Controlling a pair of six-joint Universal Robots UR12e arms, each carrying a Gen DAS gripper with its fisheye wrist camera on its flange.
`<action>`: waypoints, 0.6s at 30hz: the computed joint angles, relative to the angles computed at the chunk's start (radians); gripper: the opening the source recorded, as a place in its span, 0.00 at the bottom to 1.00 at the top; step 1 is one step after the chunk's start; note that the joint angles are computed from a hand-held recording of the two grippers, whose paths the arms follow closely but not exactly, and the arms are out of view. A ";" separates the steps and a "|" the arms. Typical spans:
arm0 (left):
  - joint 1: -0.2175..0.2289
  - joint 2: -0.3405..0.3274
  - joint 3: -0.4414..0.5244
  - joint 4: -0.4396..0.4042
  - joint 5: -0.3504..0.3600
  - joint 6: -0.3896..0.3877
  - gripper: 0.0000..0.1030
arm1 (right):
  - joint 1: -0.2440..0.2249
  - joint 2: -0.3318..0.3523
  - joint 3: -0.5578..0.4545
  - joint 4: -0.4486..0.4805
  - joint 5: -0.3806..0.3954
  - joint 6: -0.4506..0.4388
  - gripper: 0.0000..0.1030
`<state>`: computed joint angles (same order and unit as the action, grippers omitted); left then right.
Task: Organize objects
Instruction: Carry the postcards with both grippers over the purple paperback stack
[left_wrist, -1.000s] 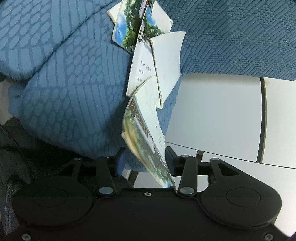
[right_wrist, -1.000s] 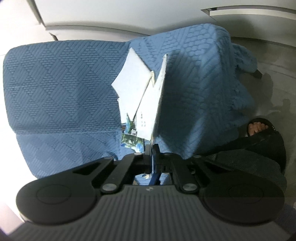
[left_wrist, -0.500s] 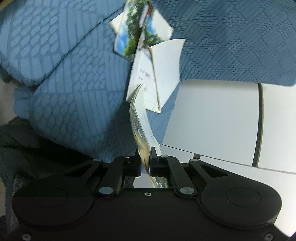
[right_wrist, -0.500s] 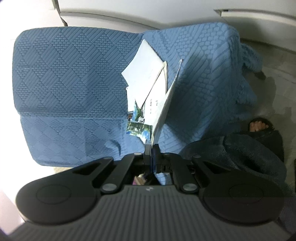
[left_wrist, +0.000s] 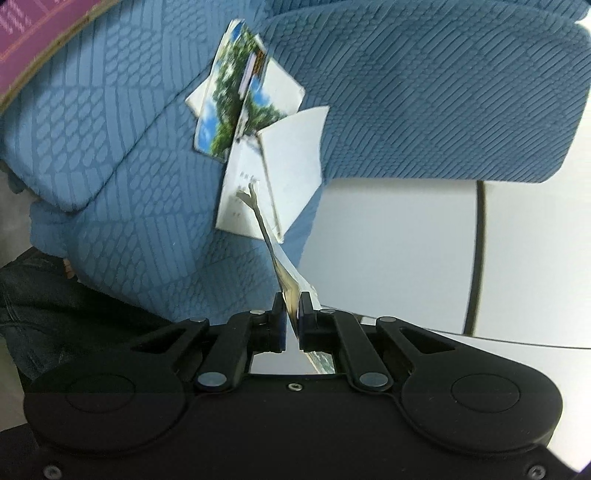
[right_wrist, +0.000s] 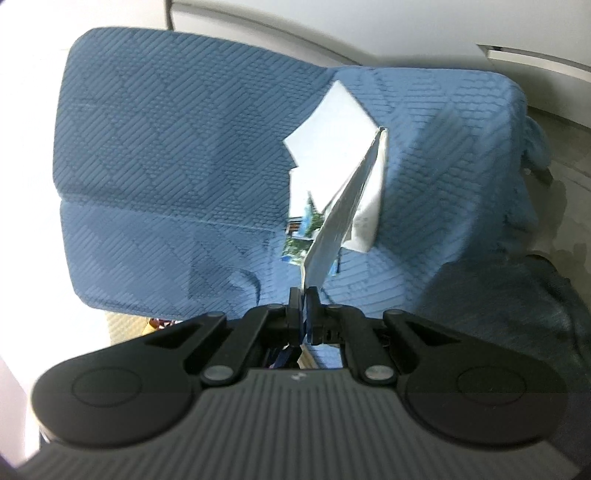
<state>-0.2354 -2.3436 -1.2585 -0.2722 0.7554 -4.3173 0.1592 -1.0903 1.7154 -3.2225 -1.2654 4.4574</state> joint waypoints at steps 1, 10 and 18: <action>0.004 0.005 -0.001 0.004 0.002 -0.003 0.04 | 0.001 0.001 -0.010 0.006 0.006 -0.004 0.05; 0.052 0.052 0.001 -0.012 0.026 0.015 0.04 | 0.021 0.036 -0.128 0.070 0.093 -0.088 0.05; 0.109 0.095 0.000 -0.026 0.053 0.071 0.05 | 0.053 0.095 -0.274 0.146 0.159 -0.150 0.05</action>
<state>-0.1261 -2.2488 -1.2588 -0.2980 0.8083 -4.2463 0.2118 -0.9954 1.4412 -3.0769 -1.1066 4.3071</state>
